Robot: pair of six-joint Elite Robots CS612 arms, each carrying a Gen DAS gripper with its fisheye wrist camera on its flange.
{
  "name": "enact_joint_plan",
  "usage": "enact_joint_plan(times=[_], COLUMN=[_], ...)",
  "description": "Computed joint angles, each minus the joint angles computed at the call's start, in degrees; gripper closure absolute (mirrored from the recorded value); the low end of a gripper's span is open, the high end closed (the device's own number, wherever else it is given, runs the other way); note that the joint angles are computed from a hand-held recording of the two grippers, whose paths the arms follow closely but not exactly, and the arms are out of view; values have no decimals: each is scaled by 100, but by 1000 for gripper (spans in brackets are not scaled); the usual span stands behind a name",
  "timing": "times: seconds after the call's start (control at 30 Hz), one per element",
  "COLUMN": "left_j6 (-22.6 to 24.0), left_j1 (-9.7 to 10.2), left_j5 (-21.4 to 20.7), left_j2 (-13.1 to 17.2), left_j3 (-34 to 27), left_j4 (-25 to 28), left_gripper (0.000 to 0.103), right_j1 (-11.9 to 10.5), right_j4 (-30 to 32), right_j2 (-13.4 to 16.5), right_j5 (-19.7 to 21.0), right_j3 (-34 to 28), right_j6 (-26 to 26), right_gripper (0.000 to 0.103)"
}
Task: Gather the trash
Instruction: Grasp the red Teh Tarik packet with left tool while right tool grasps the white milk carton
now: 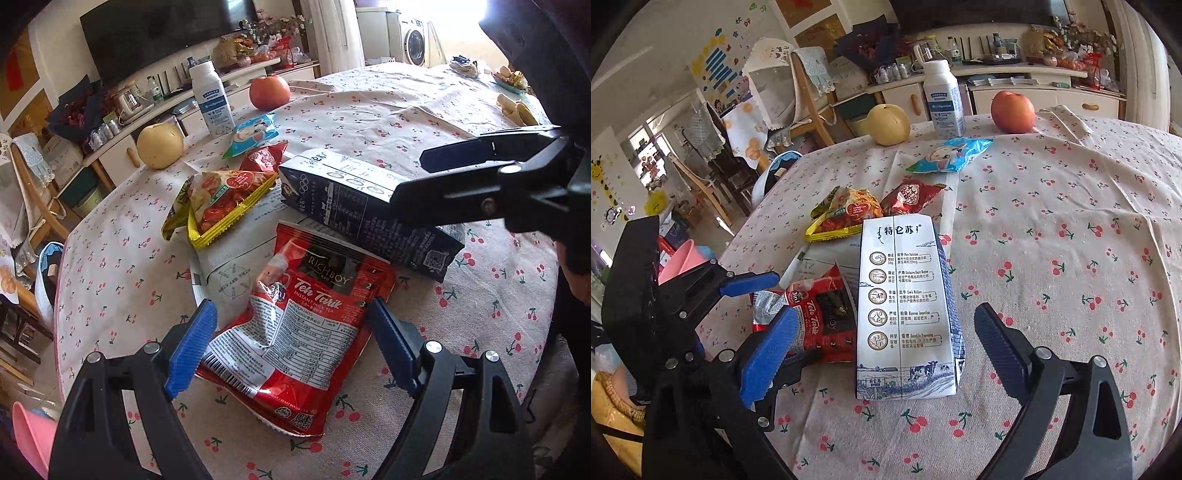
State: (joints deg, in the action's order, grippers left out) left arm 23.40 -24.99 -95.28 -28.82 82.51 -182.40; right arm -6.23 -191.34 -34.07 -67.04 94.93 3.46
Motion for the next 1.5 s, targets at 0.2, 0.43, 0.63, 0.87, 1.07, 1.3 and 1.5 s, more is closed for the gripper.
enact_joint_plan(times=[0.2,0.43,0.63,0.87,1.07,1.3,1.5], left_j6=[87,-16,-231,-389,-551,-1076,-667], left_j1=[-1,36,80,106,95,126,92], left_j5=[-165,-330,-522,-665,-586,-416,-361], left_j2=[-5,-6,17,19,23,30,-62], left_j3=[13,-21,-80,-90,-55,-85,55], left_j4=[63,157,230,272,135,32,123], left_gripper=[19,19,22,32,36,66,41], right_j1=[7,-29,-18,8,16,115,104], right_j4=[200,323,424,511,549,563,529], right_j2=[68,120,153,175,192,157,164], right_j5=[21,149,138,23,-19,-448,-441], right_j3=[-125,-218,-288,-336,-361,-330,-321], right_j6=[70,251,254,252,235,-22,-5], right_gripper=[22,22,22,22,22,27,29])
